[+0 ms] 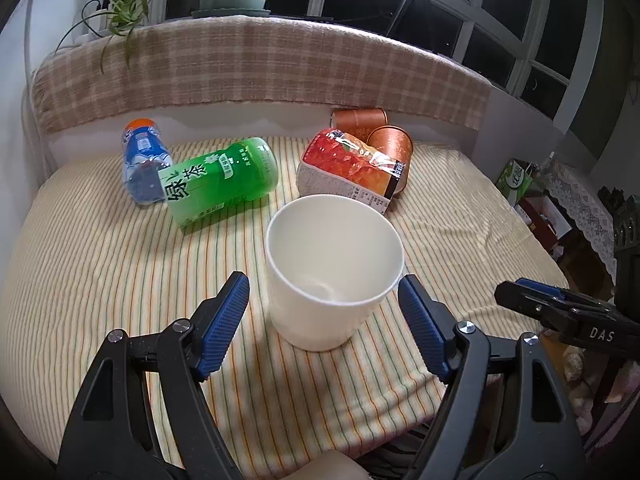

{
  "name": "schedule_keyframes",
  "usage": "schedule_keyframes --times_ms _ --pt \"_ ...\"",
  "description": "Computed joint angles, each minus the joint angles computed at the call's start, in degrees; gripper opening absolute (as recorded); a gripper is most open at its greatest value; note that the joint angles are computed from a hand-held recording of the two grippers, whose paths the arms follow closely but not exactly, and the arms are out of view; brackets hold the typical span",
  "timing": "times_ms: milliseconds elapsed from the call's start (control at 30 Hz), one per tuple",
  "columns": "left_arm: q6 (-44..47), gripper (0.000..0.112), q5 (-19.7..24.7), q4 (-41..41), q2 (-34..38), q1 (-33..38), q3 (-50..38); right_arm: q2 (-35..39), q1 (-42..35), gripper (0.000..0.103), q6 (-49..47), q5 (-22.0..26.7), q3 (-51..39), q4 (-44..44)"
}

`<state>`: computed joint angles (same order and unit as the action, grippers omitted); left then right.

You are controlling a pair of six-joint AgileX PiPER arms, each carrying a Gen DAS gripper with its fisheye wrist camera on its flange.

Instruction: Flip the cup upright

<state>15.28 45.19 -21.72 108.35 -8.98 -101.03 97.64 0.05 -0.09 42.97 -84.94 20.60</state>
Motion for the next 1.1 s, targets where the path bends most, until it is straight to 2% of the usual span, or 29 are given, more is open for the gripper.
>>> schedule_keyframes --times_ms 333,467,533,567,667,700,833,967,1000,1100 --pt "0.7 0.081 -2.5 -1.9 -5.8 2.8 6.8 -1.7 3.3 0.084 2.7 -3.0 0.0 -6.5" --pt "-0.6 0.081 -6.2 0.0 -9.8 3.1 10.8 -2.8 4.9 0.084 4.5 -4.8 0.3 -10.0" --pt "-2.2 0.082 -9.1 2.4 -12.3 2.7 13.1 -3.5 5.9 0.086 6.0 -5.9 0.6 -12.4" --pt "-3.4 0.089 -10.6 4.1 -13.4 2.4 14.2 -3.9 6.6 0.088 7.2 -6.6 0.9 -14.0" --pt "-7.7 0.1 -16.1 9.3 -17.1 1.5 17.8 -5.4 8.3 0.09 10.6 -9.1 2.3 -18.9" --pt "-9.9 0.101 -18.0 11.9 -18.4 1.0 18.9 -5.9 8.7 0.09 11.8 -9.9 2.8 -20.5" --pt "-15.2 0.101 -20.5 18.6 -20.4 0.0 20.0 -7.5 9.5 0.095 14.6 -12.3 4.2 -23.9" --pt "-26.4 0.102 -23.7 31.0 -22.4 -2.1 22.1 -8.8 10.3 0.097 18.5 -14.3 5.3 -28.6" --pt "-27.5 0.102 -24.3 32.1 -22.6 -2.2 22.5 -9.1 10.5 0.103 19.3 -14.6 5.5 -29.6" --pt "-32.4 0.102 -25.1 36.5 -23.1 -2.7 23.3 -10.2 11.5 0.103 24.1 -16.2 6.8 -35.3"
